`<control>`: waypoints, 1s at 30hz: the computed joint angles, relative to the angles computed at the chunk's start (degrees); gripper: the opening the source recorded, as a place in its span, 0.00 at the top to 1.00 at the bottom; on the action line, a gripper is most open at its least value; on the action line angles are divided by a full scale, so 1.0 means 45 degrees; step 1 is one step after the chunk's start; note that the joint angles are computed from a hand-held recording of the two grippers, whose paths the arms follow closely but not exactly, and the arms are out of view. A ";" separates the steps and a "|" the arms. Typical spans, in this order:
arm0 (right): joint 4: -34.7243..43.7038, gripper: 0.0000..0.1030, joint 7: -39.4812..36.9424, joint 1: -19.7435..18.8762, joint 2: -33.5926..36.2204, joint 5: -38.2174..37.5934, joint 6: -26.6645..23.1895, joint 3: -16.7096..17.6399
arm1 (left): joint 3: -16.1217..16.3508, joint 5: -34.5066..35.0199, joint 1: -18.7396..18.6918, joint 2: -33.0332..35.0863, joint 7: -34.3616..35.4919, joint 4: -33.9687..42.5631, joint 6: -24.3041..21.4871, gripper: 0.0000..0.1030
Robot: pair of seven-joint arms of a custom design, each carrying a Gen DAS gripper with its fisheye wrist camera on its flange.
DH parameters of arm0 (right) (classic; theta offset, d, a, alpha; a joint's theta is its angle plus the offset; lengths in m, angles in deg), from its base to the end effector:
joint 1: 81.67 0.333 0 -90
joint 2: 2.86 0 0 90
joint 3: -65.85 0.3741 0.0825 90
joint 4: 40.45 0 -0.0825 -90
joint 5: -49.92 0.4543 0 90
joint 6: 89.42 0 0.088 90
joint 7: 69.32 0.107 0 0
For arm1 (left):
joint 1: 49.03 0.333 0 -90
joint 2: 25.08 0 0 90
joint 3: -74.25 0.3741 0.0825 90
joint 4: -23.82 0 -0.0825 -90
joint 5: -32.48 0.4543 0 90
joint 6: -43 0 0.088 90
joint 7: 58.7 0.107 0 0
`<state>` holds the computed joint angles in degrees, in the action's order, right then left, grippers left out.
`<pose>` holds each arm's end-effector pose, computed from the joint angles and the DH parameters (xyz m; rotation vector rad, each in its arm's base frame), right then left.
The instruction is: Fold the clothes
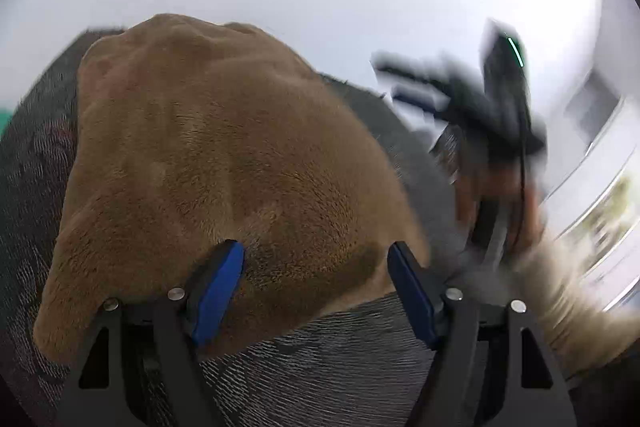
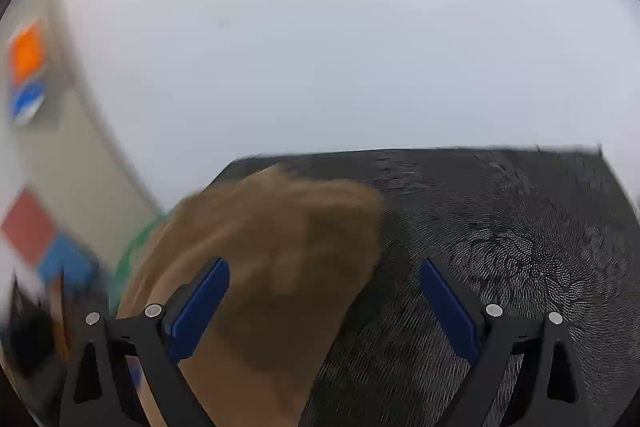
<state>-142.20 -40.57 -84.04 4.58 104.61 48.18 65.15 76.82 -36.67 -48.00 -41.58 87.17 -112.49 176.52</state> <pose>0.7150 -0.0320 0.5725 -1.9013 1.1998 -0.3196 0.5243 0.0181 0.4873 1.8018 -2.0409 1.4479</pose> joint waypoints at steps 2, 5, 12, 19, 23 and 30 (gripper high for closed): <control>-0.1249 0.06 -0.1066 0.0038 -0.0908 0.0365 0.0258 0.0021 | 0.0341 -0.0483 0.0161 -0.0195 -0.0133 0.0208 -0.0415 0.20; -0.2781 0.06 -0.2380 0.0408 -0.2050 0.0862 0.0637 -0.0207 | 0.0313 -0.0774 0.0335 -0.0329 0.0232 0.0723 0.0416 0.19; -0.4173 0.06 -0.2271 0.1438 -0.2556 0.0396 0.1965 -0.0436 | -0.0180 0.1082 0.0713 0.1736 -0.2063 0.2745 0.1296 0.17; -0.3905 0.03 -0.0947 0.1401 -0.1755 -0.0766 0.1666 -0.0542 | -0.0768 0.3737 0.1205 0.3177 -0.4871 0.3022 0.2491 0.17; -0.3659 0.02 -0.0660 0.1258 -0.1412 -0.0983 0.1394 -0.0426 | -0.0777 0.4002 0.1297 0.2964 -0.4962 0.2691 0.2598 0.17; -0.3805 0.02 -0.2017 0.1201 -0.1816 0.0190 0.1870 -0.0376 | -0.0223 0.2844 0.1233 0.1246 -0.4123 0.1585 0.1879 0.17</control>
